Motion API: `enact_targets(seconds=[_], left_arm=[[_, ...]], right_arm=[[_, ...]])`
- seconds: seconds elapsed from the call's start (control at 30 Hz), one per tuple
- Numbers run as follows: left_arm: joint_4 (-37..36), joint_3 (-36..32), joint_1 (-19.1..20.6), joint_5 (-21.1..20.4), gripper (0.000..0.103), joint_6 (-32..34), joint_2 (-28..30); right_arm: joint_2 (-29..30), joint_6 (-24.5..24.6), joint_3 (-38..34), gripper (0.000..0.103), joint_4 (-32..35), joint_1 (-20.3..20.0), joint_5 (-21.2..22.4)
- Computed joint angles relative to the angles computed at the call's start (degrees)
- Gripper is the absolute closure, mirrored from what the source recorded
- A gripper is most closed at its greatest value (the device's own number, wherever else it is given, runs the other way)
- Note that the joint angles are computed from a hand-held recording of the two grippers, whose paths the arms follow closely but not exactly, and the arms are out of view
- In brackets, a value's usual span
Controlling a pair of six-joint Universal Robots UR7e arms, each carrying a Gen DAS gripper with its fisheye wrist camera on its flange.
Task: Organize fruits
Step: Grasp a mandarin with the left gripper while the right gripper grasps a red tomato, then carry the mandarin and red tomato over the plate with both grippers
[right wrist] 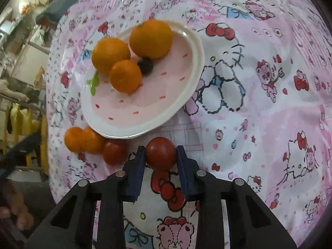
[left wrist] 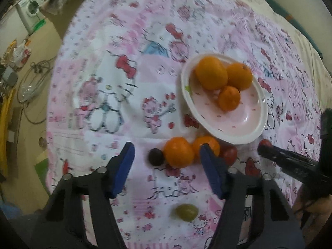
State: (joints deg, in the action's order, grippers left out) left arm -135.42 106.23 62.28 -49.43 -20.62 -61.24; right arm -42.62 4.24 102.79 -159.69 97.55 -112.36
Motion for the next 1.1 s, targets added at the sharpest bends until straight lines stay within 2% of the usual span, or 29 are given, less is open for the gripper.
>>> enact_targets(seconds=[0.1,0.23,0.33,0.43,0.47,0.5,0.73,0.93,1.1], left_arm=[[2.3,-2.19,1.03,-1.97,0.057,-1.77,1.85],[4.94,-4.02,1.7,-2.6,0.057,-3.28,3.8],[6.2,-4.78,1.96,-1.79,0.062,-4.34,5.03],[6.17,-4.64,1.77,-0.73,0.062,-4.9,5.45],[6.43,-4.68,1.58,-0.38,0.064,-4.87,5.63],[6.13,-4.69,1.56,-0.81,0.071,-4.36,5.75],[5.83,-4.86,1.51,-0.74,0.072,-4.53,5.79],[3.0,-2.11,0.53,-0.19,0.072,-2.67,3.42],[-0.88,1.0,-1.59,2.85,0.072,0.23,1.47]], right_arm=[[-1.66,-0.06,1.4,0.072,-1.57,-0.27,2.03],[-3.68,-0.45,3.15,0.072,-3.43,-0.63,3.99],[-4.85,-0.29,3.99,0.072,-3.95,-0.71,4.63],[-6.09,0.16,5.01,0.072,-4.68,-0.99,5.19],[-6.8,0.01,5.56,0.072,-4.8,-1.23,5.46],[-7.19,-0.08,5.86,0.072,-5.03,-1.23,5.62],[-8.74,-0.03,7.29,0.072,-6.03,-1.04,5.58],[-9.09,-0.1,7.61,0.072,-6.25,-0.59,5.29],[-8.95,-0.38,7.47,0.072,-6.0,-0.37,4.66]])
